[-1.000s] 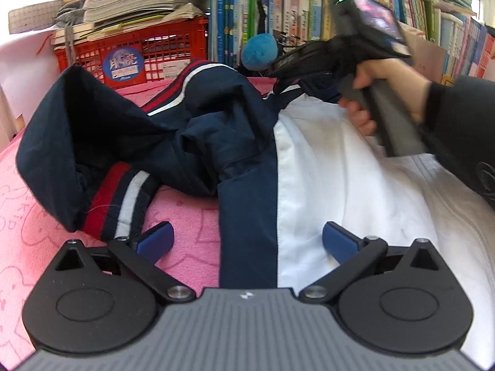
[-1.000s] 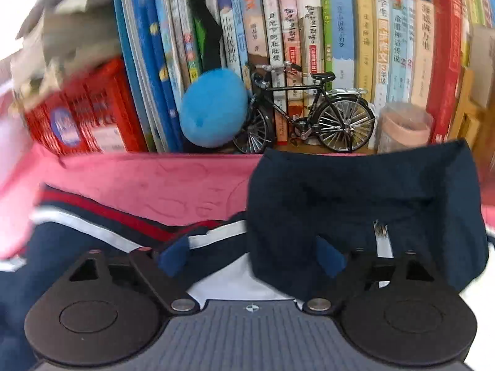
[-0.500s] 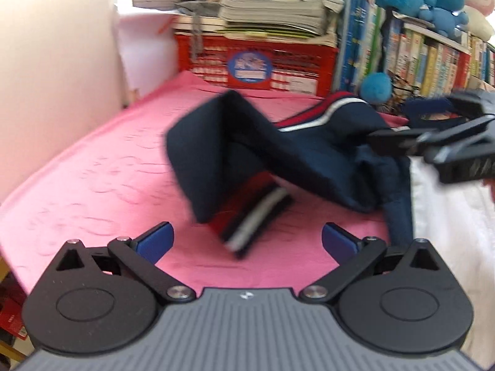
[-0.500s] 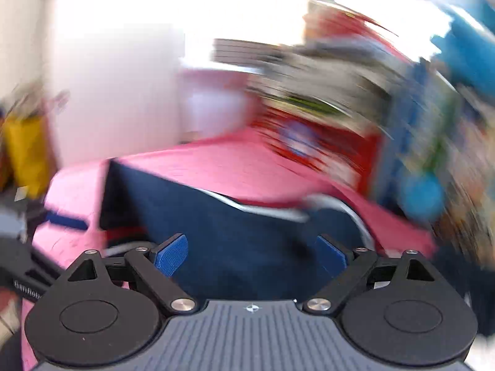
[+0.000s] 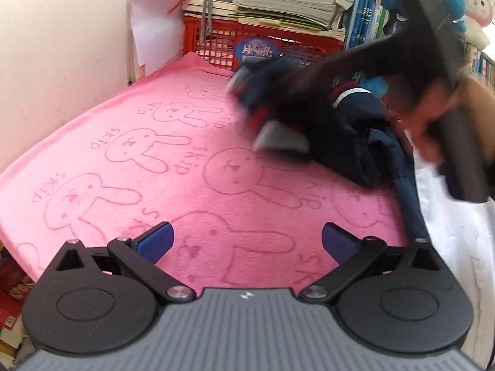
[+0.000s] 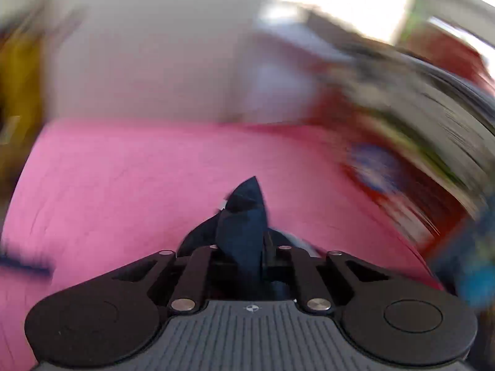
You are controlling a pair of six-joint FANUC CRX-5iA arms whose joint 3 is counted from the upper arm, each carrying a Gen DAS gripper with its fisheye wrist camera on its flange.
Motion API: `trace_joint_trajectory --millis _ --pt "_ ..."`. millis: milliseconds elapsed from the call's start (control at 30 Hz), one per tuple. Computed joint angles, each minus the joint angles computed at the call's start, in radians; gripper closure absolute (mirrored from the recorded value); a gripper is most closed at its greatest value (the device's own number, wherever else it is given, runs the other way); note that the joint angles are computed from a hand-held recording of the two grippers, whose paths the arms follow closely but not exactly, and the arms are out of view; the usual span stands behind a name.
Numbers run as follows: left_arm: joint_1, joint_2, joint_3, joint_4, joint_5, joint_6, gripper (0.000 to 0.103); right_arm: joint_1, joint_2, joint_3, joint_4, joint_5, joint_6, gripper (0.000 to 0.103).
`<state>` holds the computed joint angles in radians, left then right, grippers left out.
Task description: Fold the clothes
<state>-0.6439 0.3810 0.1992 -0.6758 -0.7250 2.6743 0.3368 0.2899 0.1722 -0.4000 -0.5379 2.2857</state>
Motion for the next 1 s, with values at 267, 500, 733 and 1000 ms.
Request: trace_joint_trajectory --millis 267,500,733,1000 --pt "0.009 0.020 0.009 0.048 0.051 -0.049 0.000 -0.232 -0.011 -0.065 0.333 -0.061 -0.797 0.057" --pt "0.003 0.027 0.025 0.066 0.046 -0.082 0.000 -0.274 -0.110 -0.146 0.161 -0.031 -0.429 0.005" --pt "0.016 0.014 0.002 0.079 0.087 -0.089 0.000 -0.200 0.006 -0.015 0.201 -0.159 -0.565 0.062" --pt "0.054 -0.015 -0.056 0.105 0.159 -0.086 0.000 -0.106 0.202 0.385 -0.138 -0.423 -0.469 0.077"
